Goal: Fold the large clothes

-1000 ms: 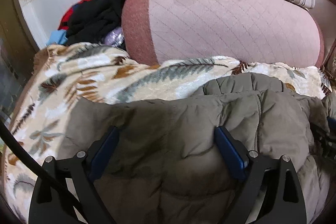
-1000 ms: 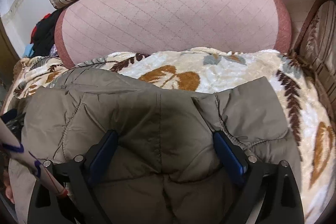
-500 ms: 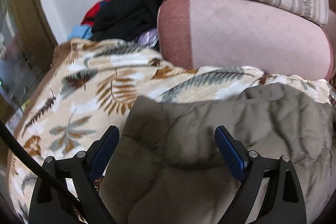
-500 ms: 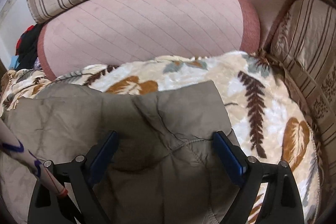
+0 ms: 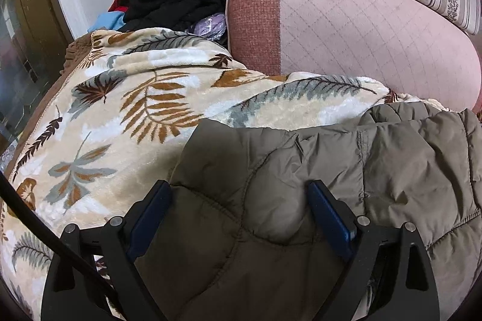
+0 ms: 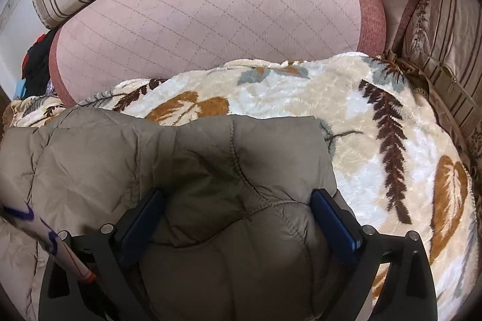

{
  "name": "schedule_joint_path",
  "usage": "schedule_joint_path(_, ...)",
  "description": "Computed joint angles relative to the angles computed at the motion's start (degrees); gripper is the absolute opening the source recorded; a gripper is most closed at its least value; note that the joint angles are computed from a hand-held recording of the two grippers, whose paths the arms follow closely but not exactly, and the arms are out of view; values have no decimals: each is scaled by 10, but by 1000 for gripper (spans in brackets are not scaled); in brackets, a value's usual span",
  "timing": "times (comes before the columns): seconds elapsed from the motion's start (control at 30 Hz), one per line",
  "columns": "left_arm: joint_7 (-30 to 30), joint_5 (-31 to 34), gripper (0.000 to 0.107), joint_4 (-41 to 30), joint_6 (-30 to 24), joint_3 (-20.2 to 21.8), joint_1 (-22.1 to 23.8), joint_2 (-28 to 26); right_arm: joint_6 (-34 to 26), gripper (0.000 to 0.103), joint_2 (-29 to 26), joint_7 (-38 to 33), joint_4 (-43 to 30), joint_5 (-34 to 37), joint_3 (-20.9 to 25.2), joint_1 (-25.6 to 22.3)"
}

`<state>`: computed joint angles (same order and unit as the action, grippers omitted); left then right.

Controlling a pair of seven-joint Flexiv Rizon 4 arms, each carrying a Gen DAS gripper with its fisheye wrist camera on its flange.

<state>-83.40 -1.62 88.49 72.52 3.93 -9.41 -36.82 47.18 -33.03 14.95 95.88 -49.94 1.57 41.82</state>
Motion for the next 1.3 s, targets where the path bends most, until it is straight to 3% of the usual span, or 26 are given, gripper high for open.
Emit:
schedule_joint_path(0.17,-4,5,92,-3,-5,6,-4,1,-12,100,-2,-7,-5,7,3,1)
schedule_joint_path(0.3,-6,14,92,9,-7,9,-3,22,-57,100,3,-39,-22,33,13,5)
schedule_joint_path(0.5,3,17,92,60,15,6,12,76,-97,100,57,-11,10,17,25,15)
schedule_joint_path(0.63,42,-37,92,116,17,-35,61,120,-87,100,102,33,57,7,47,6)
schedule_joint_path(0.83,152,-180,92,203,-5,-99,140,170,-85,100,156,86,128,11,85,-6)
schedule_joint_path(0.93,229,-270,92,240,-21,-124,168,185,-56,100,174,123,167,7,97,-15)
schedule_joint_path(1.03,314,-369,92,265,-65,-146,191,194,10,100,185,172,211,-5,102,-30)
schedule_joint_path(1.13,368,-445,92,260,-169,-150,211,182,114,100,180,240,252,-49,90,-46)
schedule_joint_path(1.27,403,-503,92,253,-229,-139,210,160,256,100,158,405,282,-218,35,-63)
schedule_joint_path(1.3,413,-522,92,248,-250,-139,211,152,297,100,149,477,279,-297,14,-71)
